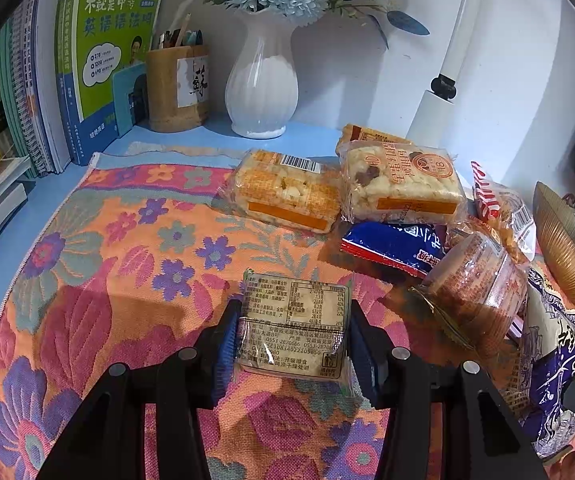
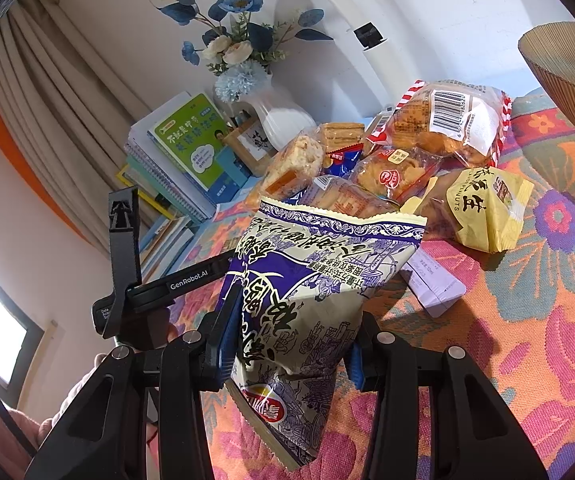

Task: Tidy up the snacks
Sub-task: 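Lift the wafer pack with the left gripper while the right lifts the chip bag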

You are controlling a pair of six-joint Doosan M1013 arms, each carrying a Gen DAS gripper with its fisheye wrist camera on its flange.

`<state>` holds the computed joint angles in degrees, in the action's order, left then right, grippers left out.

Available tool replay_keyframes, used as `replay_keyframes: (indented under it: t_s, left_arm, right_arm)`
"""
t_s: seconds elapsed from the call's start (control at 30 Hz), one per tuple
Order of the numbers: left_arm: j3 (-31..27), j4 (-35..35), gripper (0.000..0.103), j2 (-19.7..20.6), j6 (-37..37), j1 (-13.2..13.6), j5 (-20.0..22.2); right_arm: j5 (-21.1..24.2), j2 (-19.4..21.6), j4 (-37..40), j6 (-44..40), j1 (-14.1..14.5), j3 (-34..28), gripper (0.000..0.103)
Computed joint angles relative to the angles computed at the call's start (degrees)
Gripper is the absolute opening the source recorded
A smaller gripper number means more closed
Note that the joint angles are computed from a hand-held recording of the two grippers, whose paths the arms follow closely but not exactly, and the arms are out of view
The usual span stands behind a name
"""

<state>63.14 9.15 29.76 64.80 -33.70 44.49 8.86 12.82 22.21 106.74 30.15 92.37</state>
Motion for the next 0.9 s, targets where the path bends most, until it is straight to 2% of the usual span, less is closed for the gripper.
replay_keyframes:
  t_s: [0.5, 0.9]
  left_arm:
    - [0.49, 2.5, 0.049, -0.37, -2.84, -0.26, -0.31]
    - [1.8, 6.02, 0.049, -1.21, -6.13, -0.51, -2.13]
  right_arm:
    - [-1.51, -0.57, 0.08, -0.86, 0.26, 0.87, 0.042]
    - [-2.24, -0.88, -8.45, 7.79, 0.5, 1.15, 0.042]
